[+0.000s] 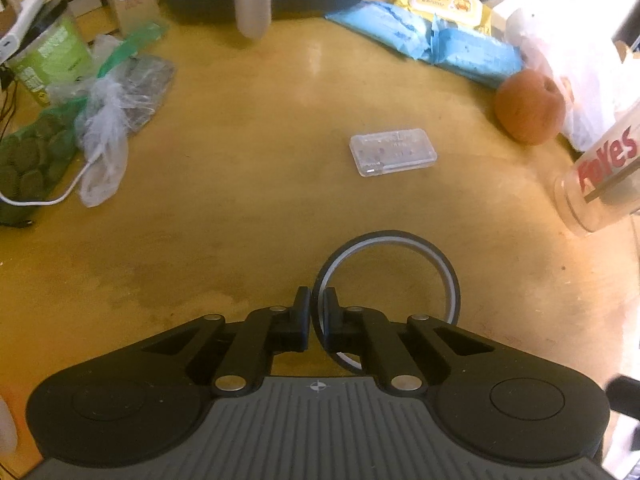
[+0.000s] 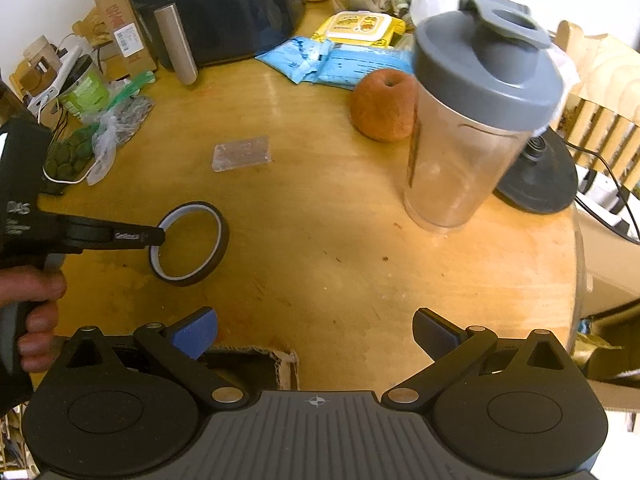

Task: Organize rigid objects
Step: 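Grasp the clear plastic box with the right gripper while the left holds the ring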

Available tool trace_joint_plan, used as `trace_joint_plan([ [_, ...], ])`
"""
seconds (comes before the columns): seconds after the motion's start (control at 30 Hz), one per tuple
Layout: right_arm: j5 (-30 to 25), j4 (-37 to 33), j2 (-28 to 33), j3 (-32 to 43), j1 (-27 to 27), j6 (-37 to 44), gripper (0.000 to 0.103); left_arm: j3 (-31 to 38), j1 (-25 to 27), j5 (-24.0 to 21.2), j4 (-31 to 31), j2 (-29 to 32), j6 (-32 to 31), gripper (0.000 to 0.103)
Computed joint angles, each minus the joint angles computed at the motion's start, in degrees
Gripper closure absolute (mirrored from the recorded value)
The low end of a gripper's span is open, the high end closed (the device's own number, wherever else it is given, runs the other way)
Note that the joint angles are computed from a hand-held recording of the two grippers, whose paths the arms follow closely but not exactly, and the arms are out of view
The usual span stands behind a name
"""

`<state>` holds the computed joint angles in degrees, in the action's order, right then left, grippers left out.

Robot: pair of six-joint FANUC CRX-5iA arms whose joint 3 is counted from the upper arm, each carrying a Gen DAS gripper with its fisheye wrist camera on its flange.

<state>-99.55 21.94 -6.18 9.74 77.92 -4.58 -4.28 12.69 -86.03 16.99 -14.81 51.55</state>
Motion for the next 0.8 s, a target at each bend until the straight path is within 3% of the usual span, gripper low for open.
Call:
trace_joint_plan([
  [0.8,10.3,0.0,7.2,2.9,-9.5,13.4,0.0,-0.5,20.7,-8.7,11.3,-5.8,-9.1,0.097],
])
